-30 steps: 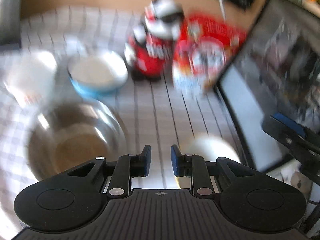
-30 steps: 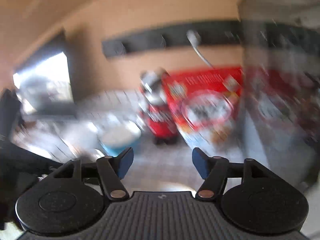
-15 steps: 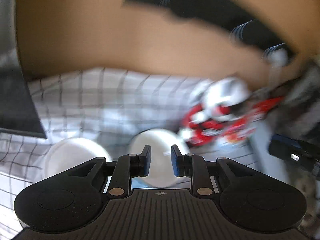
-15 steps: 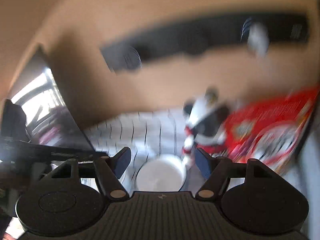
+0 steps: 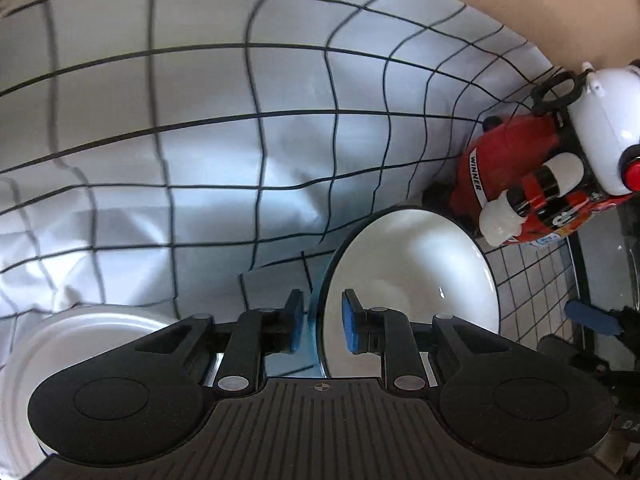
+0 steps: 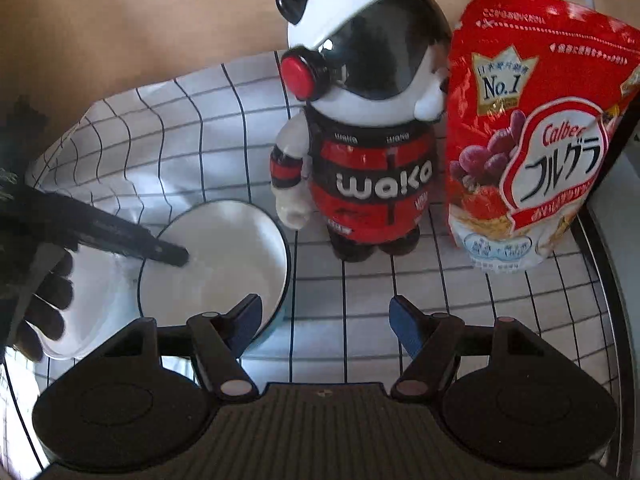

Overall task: Organize plates and bowls
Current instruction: 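Grip the blue bowl rim with the left tool while the right tool grips it, then lift the blue bowl with both tools and carry it toward the yellow-rimmed plate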

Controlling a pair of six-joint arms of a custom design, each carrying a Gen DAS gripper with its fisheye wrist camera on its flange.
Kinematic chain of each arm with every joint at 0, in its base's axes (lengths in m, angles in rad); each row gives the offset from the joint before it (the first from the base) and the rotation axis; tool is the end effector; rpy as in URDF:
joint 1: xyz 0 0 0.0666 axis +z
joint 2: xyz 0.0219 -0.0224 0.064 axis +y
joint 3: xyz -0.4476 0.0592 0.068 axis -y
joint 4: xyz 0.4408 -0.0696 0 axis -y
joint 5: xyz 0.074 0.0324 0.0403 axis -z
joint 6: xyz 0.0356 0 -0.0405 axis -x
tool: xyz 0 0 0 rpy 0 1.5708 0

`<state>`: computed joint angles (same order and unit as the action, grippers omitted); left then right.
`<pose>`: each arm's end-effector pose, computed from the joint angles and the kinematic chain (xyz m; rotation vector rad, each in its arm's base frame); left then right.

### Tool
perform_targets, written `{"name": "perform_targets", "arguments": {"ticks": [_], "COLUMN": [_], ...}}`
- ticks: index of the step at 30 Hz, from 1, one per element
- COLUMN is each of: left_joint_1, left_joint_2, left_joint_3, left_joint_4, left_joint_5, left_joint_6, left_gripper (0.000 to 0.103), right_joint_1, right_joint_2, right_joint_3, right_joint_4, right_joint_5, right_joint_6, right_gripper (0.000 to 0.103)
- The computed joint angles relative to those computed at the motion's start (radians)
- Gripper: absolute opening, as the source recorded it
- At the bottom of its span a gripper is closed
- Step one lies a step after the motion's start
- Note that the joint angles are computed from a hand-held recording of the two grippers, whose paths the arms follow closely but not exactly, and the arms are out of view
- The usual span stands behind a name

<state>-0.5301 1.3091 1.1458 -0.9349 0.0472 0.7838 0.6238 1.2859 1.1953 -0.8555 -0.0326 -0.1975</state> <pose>0.3927 -0.2326 0.4112 -0.3336 2.7394 -0.4574 0.3764 0.2718 0.4504 -0.5541 2.4963 0.3678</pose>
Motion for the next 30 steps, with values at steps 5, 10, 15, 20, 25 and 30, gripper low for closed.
{"name": "perform_targets", "arguments": {"ticks": [5,10,15,20,25,30], "left_joint_1": [-0.012,-0.036,-0.054,-0.077,-0.083,-0.083], "left_joint_2": [0.021,0.057,0.071,0.076,0.098,0.134], "left_joint_3": [0.008,0.045,0.069,0.070,0.085,0.114], "left_joint_4": [0.003,-0.028,-0.071,-0.070,-0.070,-0.092], "left_joint_5": [-0.032,-0.052,-0.050,-0.041,-0.061,-0.066], "left_joint_6": [-0.014,-0.028,-0.045,-0.037,-0.027,-0.040], "left_gripper": [0.024,0.035,0.035,0.035,0.035,0.034], "right_joint_1": [-0.001,-0.019,-0.027,-0.029,-0.046,-0.040], "right_joint_2": [0.037,0.086,0.107,0.127,0.150,0.169], "right_joint_3": [0.003,0.005,0.012,0.024,0.024,0.023], "right_joint_4": [0.049,0.030,0.013,-0.026,-0.056,-0.045], "right_joint_5": [0.001,-0.100,-0.173,-0.159,-0.203,-0.208], "right_joint_6": [0.021,-0.037,-0.053,-0.051,-0.077,-0.083], "right_gripper": [0.071,0.071,0.065,0.052,0.048,0.046]}}
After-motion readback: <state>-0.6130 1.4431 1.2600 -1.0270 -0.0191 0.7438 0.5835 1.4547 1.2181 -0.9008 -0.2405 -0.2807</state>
